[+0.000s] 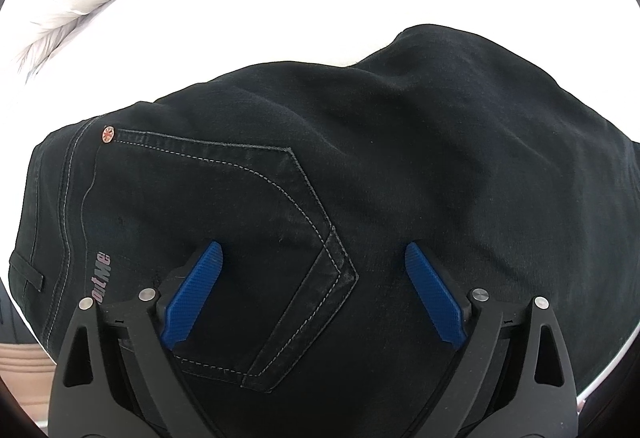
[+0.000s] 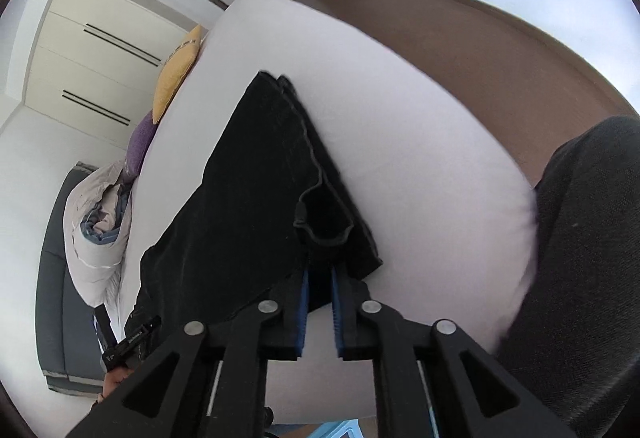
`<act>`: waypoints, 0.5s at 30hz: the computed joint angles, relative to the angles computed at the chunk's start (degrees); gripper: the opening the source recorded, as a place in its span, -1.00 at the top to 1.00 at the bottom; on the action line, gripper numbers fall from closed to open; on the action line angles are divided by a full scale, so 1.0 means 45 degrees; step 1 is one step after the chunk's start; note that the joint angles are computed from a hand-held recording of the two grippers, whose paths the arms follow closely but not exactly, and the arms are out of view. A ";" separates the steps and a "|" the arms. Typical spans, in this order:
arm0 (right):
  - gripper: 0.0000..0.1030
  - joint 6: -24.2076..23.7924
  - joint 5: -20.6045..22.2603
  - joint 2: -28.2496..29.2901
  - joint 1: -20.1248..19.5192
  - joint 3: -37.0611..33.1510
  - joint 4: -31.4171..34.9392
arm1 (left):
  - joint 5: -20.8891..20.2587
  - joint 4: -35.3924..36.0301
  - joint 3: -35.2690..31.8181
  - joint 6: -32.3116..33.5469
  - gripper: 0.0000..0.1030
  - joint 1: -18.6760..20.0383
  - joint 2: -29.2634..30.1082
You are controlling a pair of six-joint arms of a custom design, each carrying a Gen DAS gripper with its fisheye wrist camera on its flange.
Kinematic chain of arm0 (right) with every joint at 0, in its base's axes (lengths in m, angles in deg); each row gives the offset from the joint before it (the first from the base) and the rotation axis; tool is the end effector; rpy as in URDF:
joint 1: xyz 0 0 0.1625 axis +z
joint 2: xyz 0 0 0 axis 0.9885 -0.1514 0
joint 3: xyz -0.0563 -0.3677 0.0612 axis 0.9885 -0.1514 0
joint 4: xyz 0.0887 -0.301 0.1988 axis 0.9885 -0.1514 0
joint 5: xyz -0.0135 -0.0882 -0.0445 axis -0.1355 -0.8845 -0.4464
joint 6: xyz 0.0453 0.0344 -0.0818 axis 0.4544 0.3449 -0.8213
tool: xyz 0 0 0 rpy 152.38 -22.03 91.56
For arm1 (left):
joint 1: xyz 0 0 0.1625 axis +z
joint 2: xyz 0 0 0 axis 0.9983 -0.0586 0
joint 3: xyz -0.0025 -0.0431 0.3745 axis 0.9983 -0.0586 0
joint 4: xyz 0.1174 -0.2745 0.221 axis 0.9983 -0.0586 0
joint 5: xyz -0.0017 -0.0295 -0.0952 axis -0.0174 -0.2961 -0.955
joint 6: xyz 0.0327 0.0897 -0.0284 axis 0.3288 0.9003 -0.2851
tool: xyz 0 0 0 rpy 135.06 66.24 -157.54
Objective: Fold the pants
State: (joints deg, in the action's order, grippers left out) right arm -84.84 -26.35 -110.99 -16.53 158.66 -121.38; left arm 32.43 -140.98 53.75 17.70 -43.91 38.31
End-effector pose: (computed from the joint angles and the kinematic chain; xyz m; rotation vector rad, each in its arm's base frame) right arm -0.0071 -0.3157 0.4172 -0.4929 -2.6190 1.1052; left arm -0.2569 -0.5203 0.0539 0.1572 2.2557 -0.4471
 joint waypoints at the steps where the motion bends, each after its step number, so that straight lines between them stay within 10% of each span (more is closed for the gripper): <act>1: 0.52 0.0090 -0.0528 0.0019 0.0306 -0.0018 -0.0413 | 0.0054 -0.0180 0.0268 -0.0046 -0.84 -0.0054 -0.0101; 5: 0.29 0.0408 -0.2353 -0.0239 0.0982 -0.0306 -0.1622 | 0.0197 -0.0601 0.0509 -0.0091 -0.86 -0.0054 -0.0125; 8: 0.29 -0.0488 -0.1230 0.0095 0.1695 -0.0612 -0.1445 | 0.0141 -0.0785 0.1046 -0.0242 -0.88 -0.0154 -0.0422; 12: 0.29 -0.1425 0.2620 0.1657 0.1625 -0.1215 0.0740 | 0.0109 -0.0781 0.1086 -0.0330 -0.90 -0.0126 -0.0445; 15: 0.29 -0.1593 0.2252 0.3827 0.1938 -0.1733 0.1303 | 0.0136 -0.0884 0.1080 -0.0248 -0.90 -0.0057 -0.0440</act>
State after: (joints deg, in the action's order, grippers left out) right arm -92.00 -16.21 -93.77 -7.81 150.86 -115.51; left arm 33.05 -144.96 58.61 16.59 -44.16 36.33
